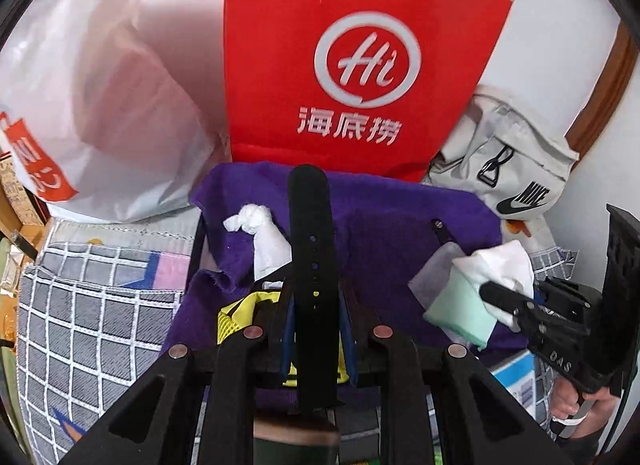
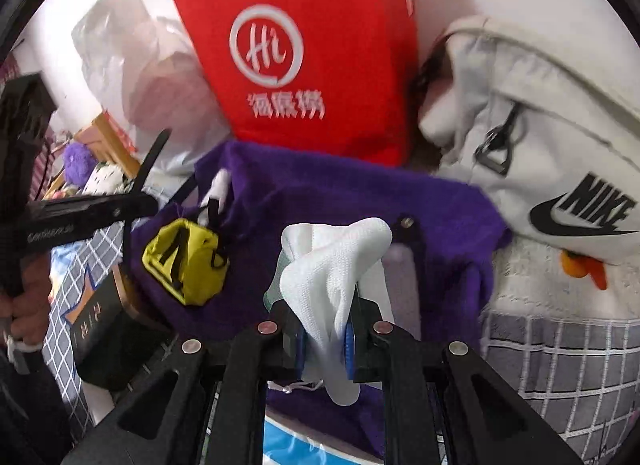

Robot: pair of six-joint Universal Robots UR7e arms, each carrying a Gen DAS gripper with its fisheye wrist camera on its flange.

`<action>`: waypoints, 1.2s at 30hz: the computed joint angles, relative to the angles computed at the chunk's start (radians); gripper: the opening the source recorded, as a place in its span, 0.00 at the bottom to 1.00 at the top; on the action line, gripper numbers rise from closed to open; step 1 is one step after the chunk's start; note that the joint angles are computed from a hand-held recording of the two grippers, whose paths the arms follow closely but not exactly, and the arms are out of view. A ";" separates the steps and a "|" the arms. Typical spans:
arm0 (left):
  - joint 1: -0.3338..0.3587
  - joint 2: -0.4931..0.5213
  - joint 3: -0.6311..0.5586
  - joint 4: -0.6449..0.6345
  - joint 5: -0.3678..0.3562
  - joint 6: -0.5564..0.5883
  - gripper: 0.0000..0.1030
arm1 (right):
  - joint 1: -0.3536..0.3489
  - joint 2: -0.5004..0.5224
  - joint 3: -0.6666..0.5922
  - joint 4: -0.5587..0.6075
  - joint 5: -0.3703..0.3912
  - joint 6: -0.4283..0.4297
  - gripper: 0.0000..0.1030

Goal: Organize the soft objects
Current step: 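Release the glove on the towel with right tool while left tool releases the strap, then move both tools back down to the pile of items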

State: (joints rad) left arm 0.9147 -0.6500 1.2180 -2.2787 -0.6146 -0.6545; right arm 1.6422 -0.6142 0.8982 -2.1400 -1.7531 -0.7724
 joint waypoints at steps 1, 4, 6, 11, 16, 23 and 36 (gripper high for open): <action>0.007 0.004 -0.009 0.012 -0.011 -0.003 0.18 | -0.001 0.009 -0.011 0.016 -0.005 0.002 0.14; 0.025 0.020 -0.035 0.038 -0.041 -0.005 0.18 | -0.006 0.031 -0.039 0.048 -0.021 0.021 0.15; 0.036 0.029 -0.047 0.045 -0.059 -0.003 0.18 | -0.008 0.041 -0.051 0.051 -0.037 0.030 0.17; 0.058 0.040 -0.056 0.032 -0.103 0.008 0.19 | -0.014 0.050 -0.063 0.042 -0.044 0.048 0.28; 0.068 0.045 -0.059 0.017 -0.139 0.022 0.26 | -0.013 0.032 -0.035 0.007 -0.052 0.044 0.53; 0.034 -0.001 -0.006 0.006 -0.065 -0.010 0.56 | 0.004 -0.017 0.040 -0.136 -0.082 0.029 0.80; -0.061 -0.171 0.241 0.035 0.006 -0.200 0.57 | 0.026 -0.263 0.391 -0.193 -0.006 0.025 0.80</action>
